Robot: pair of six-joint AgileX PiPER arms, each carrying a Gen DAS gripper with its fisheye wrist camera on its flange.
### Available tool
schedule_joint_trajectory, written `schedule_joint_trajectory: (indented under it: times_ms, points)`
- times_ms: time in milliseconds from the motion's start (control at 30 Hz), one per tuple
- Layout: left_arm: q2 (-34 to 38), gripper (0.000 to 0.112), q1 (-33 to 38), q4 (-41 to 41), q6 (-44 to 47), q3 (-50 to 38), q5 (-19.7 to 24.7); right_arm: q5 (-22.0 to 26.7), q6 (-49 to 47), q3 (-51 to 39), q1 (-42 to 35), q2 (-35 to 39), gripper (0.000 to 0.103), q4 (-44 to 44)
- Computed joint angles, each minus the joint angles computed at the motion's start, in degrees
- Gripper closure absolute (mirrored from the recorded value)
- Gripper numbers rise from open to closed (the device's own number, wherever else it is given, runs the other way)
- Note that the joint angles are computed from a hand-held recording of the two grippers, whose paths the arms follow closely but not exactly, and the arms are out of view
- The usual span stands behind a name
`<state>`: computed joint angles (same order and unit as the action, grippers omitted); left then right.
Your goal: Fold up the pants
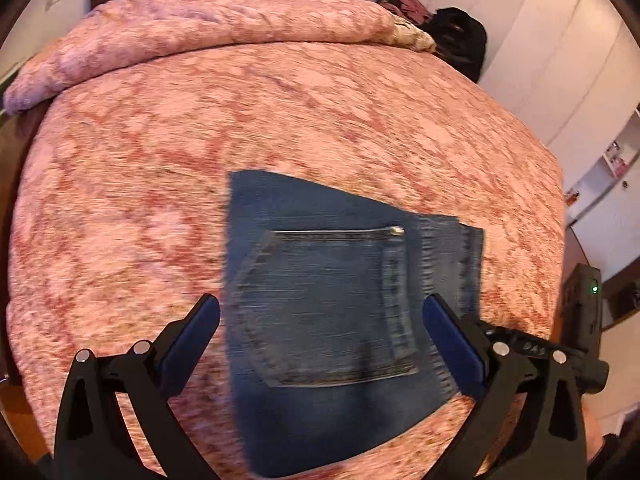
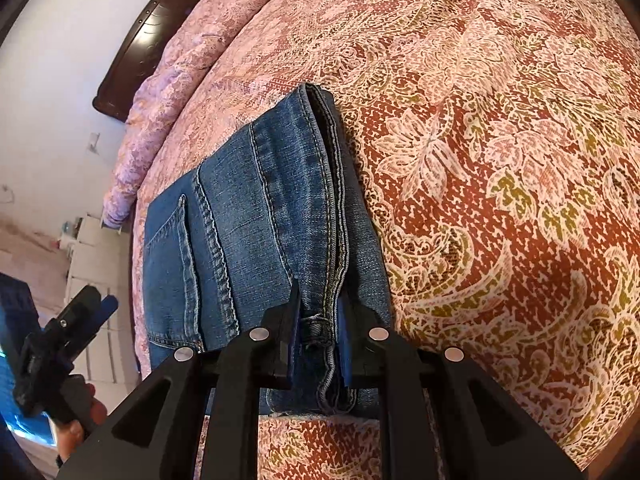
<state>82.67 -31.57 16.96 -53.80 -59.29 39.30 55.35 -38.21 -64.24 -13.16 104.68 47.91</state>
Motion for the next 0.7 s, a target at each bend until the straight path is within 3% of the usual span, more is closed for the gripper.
schedule_joint_trajectory:
  times_ms: [133,367,533,700]
  points:
    - [6.2,0.011,-0.2,-3.6,2.9,-1.3,-0.5,1.7,-0.4,-0.3,-1.3,0.5,0.089,0.8]
    - [9.0,0.011,-2.0,1.2,-0.3,-0.1,-0.9,6.2,2.3,0.0,-5.9,-2.5,0.084,-1.4]
    - [9.2,0.011,-2.4,2.4,-2.0,0.1,-0.9,-2.5,9.4,3.4,-5.9,-12.2,0.079,-5.7]
    - [9.6,0.011,-2.5,3.4,-2.3,0.1,-0.9,2.0,4.9,-2.7,-0.4,-8.4,0.079,3.9]
